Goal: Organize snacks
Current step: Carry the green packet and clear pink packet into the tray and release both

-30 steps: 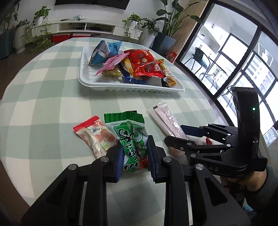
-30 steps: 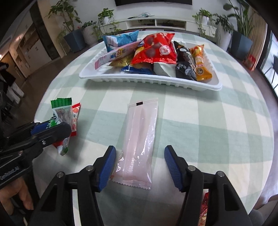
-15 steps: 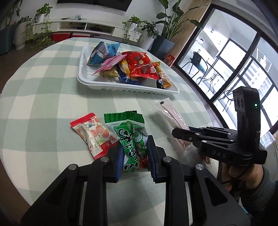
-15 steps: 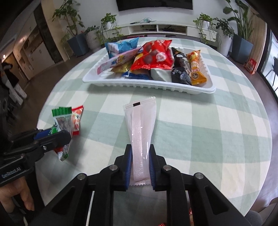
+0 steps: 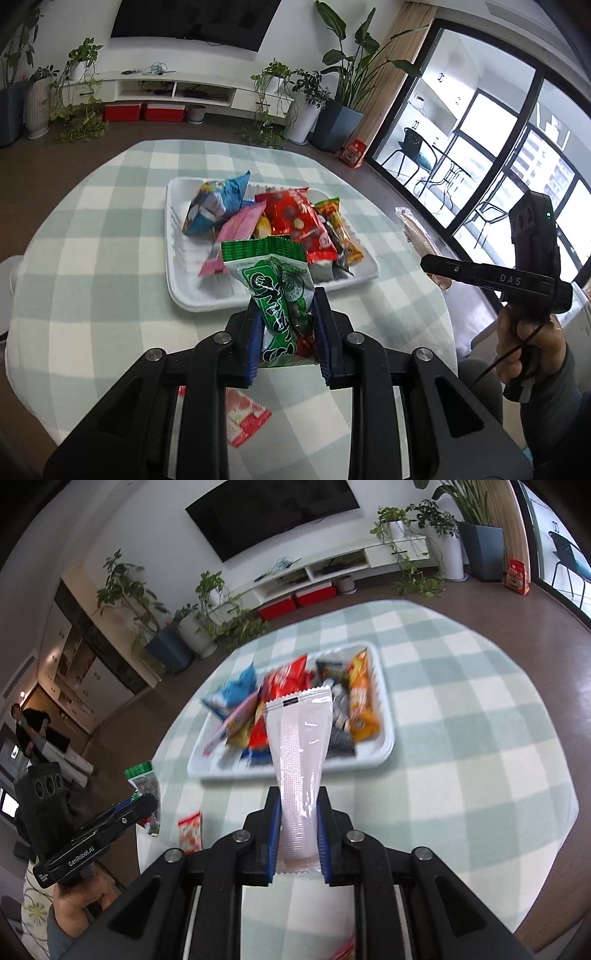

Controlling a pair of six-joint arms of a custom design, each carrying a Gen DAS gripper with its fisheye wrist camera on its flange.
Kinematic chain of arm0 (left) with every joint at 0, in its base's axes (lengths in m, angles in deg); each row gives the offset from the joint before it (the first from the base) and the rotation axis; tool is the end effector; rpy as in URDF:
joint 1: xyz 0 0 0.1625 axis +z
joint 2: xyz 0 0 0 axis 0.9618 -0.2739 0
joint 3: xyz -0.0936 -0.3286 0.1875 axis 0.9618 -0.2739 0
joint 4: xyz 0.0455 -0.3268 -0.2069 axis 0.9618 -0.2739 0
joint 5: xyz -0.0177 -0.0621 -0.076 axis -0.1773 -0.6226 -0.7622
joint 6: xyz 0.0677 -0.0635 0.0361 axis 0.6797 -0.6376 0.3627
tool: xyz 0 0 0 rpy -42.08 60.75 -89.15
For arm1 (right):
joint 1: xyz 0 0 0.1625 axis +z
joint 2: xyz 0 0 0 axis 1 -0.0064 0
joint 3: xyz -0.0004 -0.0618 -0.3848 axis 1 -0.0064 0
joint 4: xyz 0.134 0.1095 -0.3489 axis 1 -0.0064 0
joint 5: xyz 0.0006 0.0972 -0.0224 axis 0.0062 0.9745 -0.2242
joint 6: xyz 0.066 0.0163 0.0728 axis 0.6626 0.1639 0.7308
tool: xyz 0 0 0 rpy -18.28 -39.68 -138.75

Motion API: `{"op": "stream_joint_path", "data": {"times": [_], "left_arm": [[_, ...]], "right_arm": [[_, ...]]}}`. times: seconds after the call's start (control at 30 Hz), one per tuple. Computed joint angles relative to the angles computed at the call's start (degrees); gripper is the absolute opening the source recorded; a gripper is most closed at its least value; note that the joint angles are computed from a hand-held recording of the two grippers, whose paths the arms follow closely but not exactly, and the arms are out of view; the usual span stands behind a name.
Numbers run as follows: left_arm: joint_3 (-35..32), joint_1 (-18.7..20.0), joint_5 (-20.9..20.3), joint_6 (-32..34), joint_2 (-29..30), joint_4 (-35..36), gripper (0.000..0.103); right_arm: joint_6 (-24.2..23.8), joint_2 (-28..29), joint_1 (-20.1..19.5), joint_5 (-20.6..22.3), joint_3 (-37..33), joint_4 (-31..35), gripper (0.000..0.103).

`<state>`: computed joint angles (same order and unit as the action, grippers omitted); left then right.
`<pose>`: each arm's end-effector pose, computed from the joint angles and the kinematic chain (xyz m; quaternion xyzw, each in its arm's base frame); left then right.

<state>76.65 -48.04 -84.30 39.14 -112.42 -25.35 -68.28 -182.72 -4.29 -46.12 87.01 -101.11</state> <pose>-0.0708 -0.2539 0.3602 0.1904 0.9167 -0.3199 0.1450 0.0911 -0.4228 0.4322 0.1883 -0.9471 0.2348 0.1110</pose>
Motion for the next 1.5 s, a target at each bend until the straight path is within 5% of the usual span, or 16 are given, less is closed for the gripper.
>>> {"op": "stream_joint_path", "data": {"times": [0.2,0.57,1.07,1.2,1.3,1.5], "left_arm": [[-4.1,12.6,-3.0,16.6,20.0,-23.6,0.023],[-10.0,22.9,-3.6,28.4,41.4,-33.8,0.023],[-8.3,26.5,-3.9,32.2,44.8,-39.3,0.025],[-7.7,26.0,-3.8,32.2,44.1,-39.6,0.033],[-7.2,25.1,-3.2,32.1,43.3,-39.8,0.053],[-6.8,24.3,-3.1,31.7,42.5,-39.3,0.055]], "right_arm": [[3.8,10.3,2.4,-1.4,-8.7,-1.5,0.019],[4.2,22.2,3.9,-7.5,-13.7,-5.8,0.020],[2.3,26.4,3.5,-11.1,-14.9,-7.8,0.026],[2.0,26.4,3.6,-11.1,-14.8,-7.9,0.029],[1.8,26.1,3.8,-11.0,-14.6,-8.0,0.030],[1.6,25.3,4.1,-10.9,-14.1,-8.0,0.031]]}}
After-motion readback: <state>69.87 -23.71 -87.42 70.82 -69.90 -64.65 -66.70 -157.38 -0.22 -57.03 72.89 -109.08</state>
